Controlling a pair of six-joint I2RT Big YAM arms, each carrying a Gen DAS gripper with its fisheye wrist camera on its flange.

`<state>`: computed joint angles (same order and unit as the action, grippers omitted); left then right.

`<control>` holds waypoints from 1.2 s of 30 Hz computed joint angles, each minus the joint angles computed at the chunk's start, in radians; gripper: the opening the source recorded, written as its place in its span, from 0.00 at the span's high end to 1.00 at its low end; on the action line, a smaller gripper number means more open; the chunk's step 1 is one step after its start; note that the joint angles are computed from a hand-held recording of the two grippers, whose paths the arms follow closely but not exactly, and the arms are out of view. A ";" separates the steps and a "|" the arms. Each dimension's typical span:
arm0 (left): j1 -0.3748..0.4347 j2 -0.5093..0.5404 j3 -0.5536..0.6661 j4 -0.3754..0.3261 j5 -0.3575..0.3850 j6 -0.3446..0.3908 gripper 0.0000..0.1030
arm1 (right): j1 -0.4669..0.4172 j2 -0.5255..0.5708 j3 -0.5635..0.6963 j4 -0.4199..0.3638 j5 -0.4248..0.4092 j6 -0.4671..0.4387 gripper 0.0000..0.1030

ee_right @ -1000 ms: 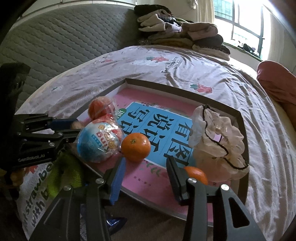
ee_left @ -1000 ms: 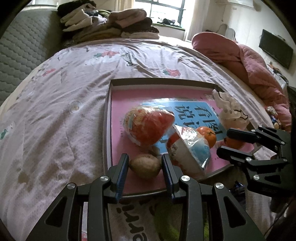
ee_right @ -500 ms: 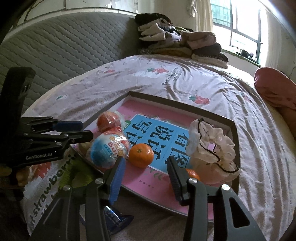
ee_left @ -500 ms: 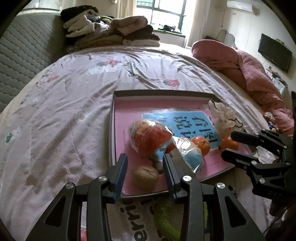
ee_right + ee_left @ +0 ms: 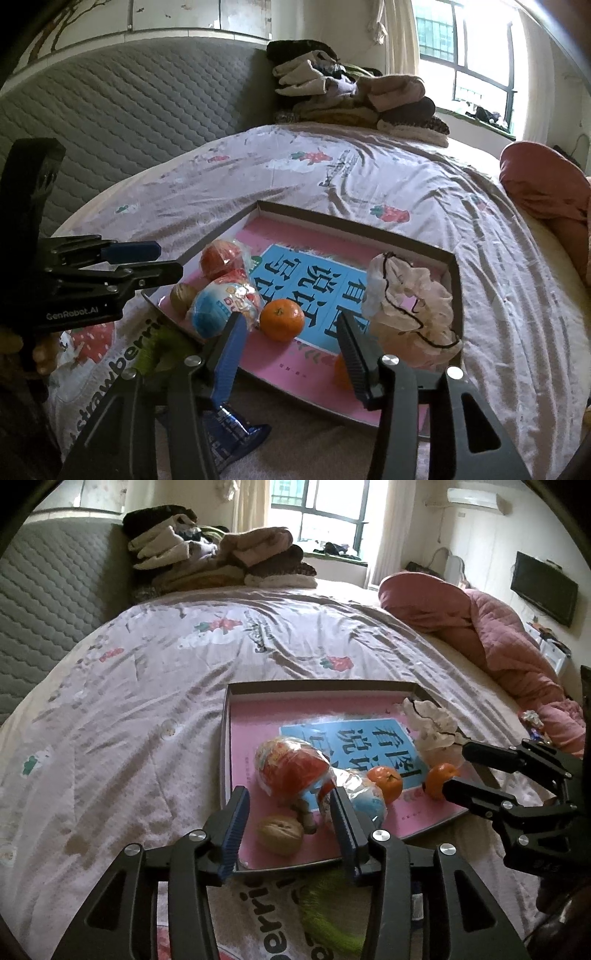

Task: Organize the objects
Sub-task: 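Withdraw both open tools from the tray toward the green ring and snack bag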

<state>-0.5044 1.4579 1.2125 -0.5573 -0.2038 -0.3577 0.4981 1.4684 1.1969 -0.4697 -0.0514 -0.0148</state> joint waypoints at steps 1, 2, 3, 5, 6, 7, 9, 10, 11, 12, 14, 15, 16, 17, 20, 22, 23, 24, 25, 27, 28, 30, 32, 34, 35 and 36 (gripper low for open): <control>-0.001 -0.001 0.000 0.000 -0.002 -0.001 0.49 | 0.000 -0.006 -0.002 0.002 0.000 0.000 0.51; -0.003 -0.004 0.000 0.001 -0.004 -0.002 0.47 | 0.000 -0.010 -0.004 0.004 0.000 0.001 0.51; -0.004 -0.009 -0.002 0.004 -0.007 -0.002 0.46 | -0.001 -0.015 -0.007 0.006 -0.001 0.001 0.50; -0.008 -0.017 -0.005 0.005 -0.017 -0.004 0.46 | 0.000 -0.025 -0.012 0.009 -0.001 0.003 0.50; -0.010 -0.019 -0.004 0.004 -0.020 -0.003 0.45 | 0.000 -0.030 -0.015 0.010 -0.002 0.003 0.50; -0.011 -0.020 -0.005 0.004 -0.021 -0.003 0.45 | 0.001 -0.033 -0.016 0.010 -0.002 0.003 0.50; -0.012 -0.025 -0.004 0.000 -0.018 -0.004 0.45 | 0.004 -0.041 -0.021 0.010 0.000 0.004 0.49; -0.013 -0.027 -0.005 -0.001 -0.019 -0.003 0.45 | 0.004 -0.044 -0.023 0.011 -0.001 0.003 0.49; -0.016 -0.030 -0.006 0.000 -0.025 -0.004 0.45 | 0.005 -0.048 -0.025 0.014 0.000 0.004 0.49; -0.018 -0.033 -0.007 0.001 -0.025 -0.002 0.45 | 0.005 -0.052 -0.026 0.016 -0.001 0.004 0.49; -0.019 -0.039 -0.009 0.002 -0.027 -0.002 0.45 | 0.007 -0.061 -0.031 0.019 -0.001 0.005 0.48; -0.020 -0.043 -0.011 0.003 -0.027 -0.001 0.45 | 0.009 -0.065 -0.033 0.022 0.000 0.007 0.47; -0.021 -0.044 -0.011 0.003 -0.027 -0.002 0.45 | 0.009 -0.069 -0.036 0.022 -0.001 0.007 0.47; -0.022 -0.048 -0.012 0.003 -0.029 -0.002 0.45 | 0.009 -0.073 -0.038 0.023 -0.002 0.008 0.47; -0.024 -0.059 -0.016 0.006 -0.032 -0.005 0.45 | 0.010 -0.087 -0.046 0.029 -0.002 0.009 0.46; -0.027 -0.065 -0.017 0.005 -0.037 -0.006 0.45 | 0.010 -0.096 -0.050 0.031 -0.003 0.009 0.46; -0.029 -0.071 -0.020 0.006 -0.044 -0.005 0.44 | 0.010 -0.101 -0.053 0.035 -0.003 0.010 0.46; -0.031 -0.076 -0.022 0.005 -0.049 -0.004 0.43 | 0.009 -0.106 -0.055 0.034 -0.006 0.009 0.46; -0.033 -0.081 -0.024 0.005 -0.053 -0.005 0.42 | 0.010 -0.113 -0.059 0.036 -0.006 0.009 0.46; -0.038 -0.092 -0.030 0.005 -0.065 -0.008 0.40 | 0.012 -0.124 -0.066 0.043 -0.004 0.007 0.45; -0.040 -0.096 -0.032 0.004 -0.069 -0.009 0.40 | 0.013 -0.131 -0.071 0.047 -0.002 0.005 0.45; -0.046 -0.109 -0.036 0.002 -0.074 -0.010 0.40 | 0.012 -0.142 -0.079 0.051 -0.002 0.007 0.45; -0.053 -0.120 -0.041 0.003 -0.085 -0.009 0.40 | 0.010 -0.154 -0.087 0.052 -0.011 0.011 0.44; -0.062 -0.133 -0.047 0.002 -0.098 -0.009 0.40 | 0.011 -0.168 -0.096 0.054 -0.012 0.012 0.44; -0.066 -0.140 -0.051 0.002 -0.103 -0.011 0.40 | 0.011 -0.173 -0.099 0.054 -0.011 0.012 0.44; -0.070 -0.147 -0.055 0.001 -0.105 -0.011 0.40 | 0.012 -0.180 -0.104 0.056 -0.009 0.014 0.43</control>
